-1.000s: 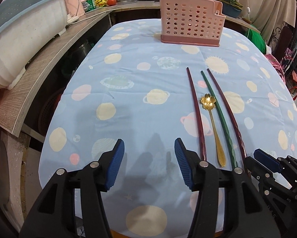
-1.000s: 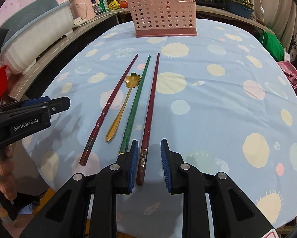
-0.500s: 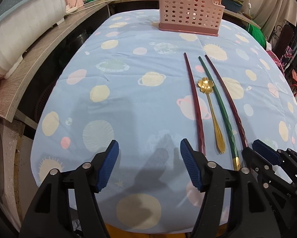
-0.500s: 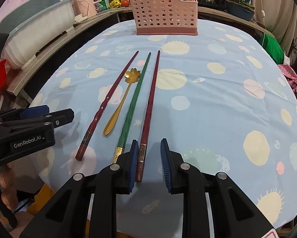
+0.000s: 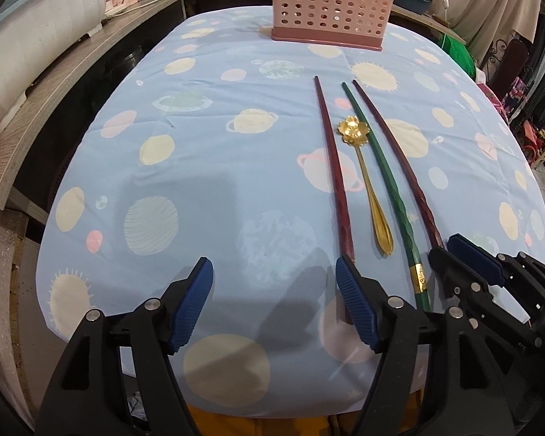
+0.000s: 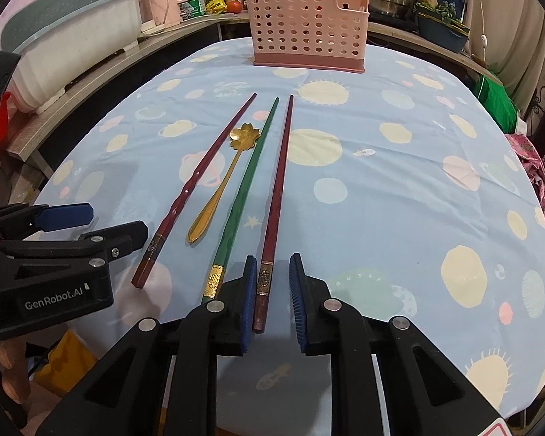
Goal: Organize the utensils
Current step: 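Move both open grippers back over the remaining chopsticks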
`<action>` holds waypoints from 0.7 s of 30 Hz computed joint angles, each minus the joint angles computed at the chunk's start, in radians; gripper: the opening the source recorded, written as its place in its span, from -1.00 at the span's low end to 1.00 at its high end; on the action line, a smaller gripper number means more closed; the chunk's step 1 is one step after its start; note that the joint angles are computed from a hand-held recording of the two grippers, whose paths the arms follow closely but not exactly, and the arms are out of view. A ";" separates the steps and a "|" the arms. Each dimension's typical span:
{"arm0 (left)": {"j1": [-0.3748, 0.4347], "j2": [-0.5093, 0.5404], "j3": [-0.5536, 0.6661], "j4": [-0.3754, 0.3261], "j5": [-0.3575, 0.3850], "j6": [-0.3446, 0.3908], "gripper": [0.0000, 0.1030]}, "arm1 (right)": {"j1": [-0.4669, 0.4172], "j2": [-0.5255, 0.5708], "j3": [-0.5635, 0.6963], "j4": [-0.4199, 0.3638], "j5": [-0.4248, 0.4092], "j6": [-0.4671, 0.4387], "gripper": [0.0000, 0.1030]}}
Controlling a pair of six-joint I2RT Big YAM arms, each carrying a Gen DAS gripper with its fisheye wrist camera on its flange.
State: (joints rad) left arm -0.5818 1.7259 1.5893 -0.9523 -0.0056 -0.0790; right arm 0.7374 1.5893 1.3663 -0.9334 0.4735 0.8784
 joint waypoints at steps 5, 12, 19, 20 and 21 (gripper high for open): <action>-0.012 0.009 0.001 -0.013 0.007 0.011 0.31 | 0.000 -0.001 -0.001 0.003 -0.002 -0.002 -0.73; -0.016 -0.003 -0.010 0.003 0.004 0.014 0.31 | -0.002 -0.009 -0.012 0.019 -0.011 -0.003 -0.78; -0.020 -0.024 -0.025 0.022 0.028 0.015 0.37 | -0.011 -0.030 -0.040 0.053 -0.038 0.020 -0.86; -0.022 -0.025 -0.026 0.024 0.030 0.021 0.37 | -0.012 -0.032 -0.042 0.056 -0.040 0.022 -0.86; -0.025 -0.024 -0.025 0.023 0.031 0.026 0.37 | -0.012 -0.033 -0.043 0.057 -0.041 0.022 -0.86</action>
State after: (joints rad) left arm -0.6071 1.7015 1.5639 -0.9290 0.0253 -0.0532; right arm 0.7252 1.5568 1.3229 -0.8767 0.4326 0.9006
